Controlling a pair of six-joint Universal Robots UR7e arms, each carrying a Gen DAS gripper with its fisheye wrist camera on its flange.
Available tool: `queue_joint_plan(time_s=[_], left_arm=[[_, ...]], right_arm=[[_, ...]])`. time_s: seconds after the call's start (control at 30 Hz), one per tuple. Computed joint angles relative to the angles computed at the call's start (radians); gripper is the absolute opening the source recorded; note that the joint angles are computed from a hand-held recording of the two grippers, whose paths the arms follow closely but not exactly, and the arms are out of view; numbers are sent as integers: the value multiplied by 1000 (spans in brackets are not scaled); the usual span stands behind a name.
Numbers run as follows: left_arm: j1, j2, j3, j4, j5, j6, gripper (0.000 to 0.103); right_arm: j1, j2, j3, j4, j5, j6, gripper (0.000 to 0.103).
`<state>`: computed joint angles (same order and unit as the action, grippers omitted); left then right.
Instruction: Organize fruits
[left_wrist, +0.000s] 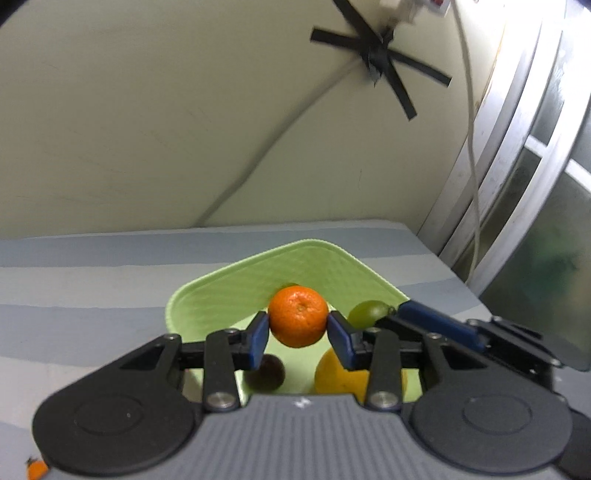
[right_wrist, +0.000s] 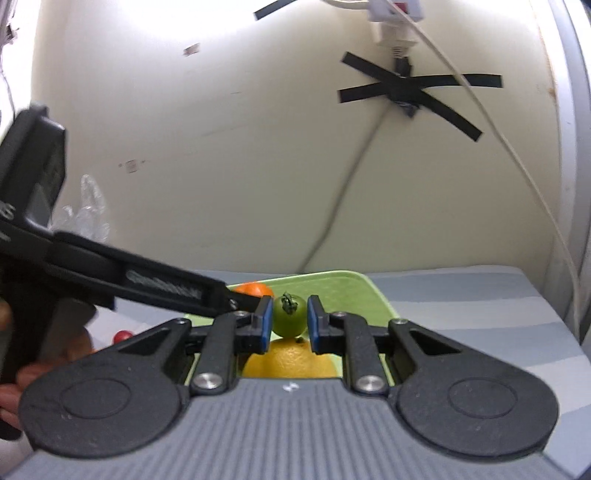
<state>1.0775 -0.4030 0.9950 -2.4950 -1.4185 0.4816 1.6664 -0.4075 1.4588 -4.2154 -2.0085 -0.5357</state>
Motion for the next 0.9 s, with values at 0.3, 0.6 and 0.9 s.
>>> queue_joint_plan(time_s=[0.3, 0.6, 0.9], left_arm=[[2, -65, 67, -75, -23, -14, 47], [71, -289, 321, -284, 14, 6, 52], [144, -377, 409, -303, 108, 4, 52]], right_arm=[[-23, -13, -21, -49, -79, 131, 31], [-31, -13, 65, -182, 87, 168, 34], [12, 37, 65, 67, 270, -60, 33]])
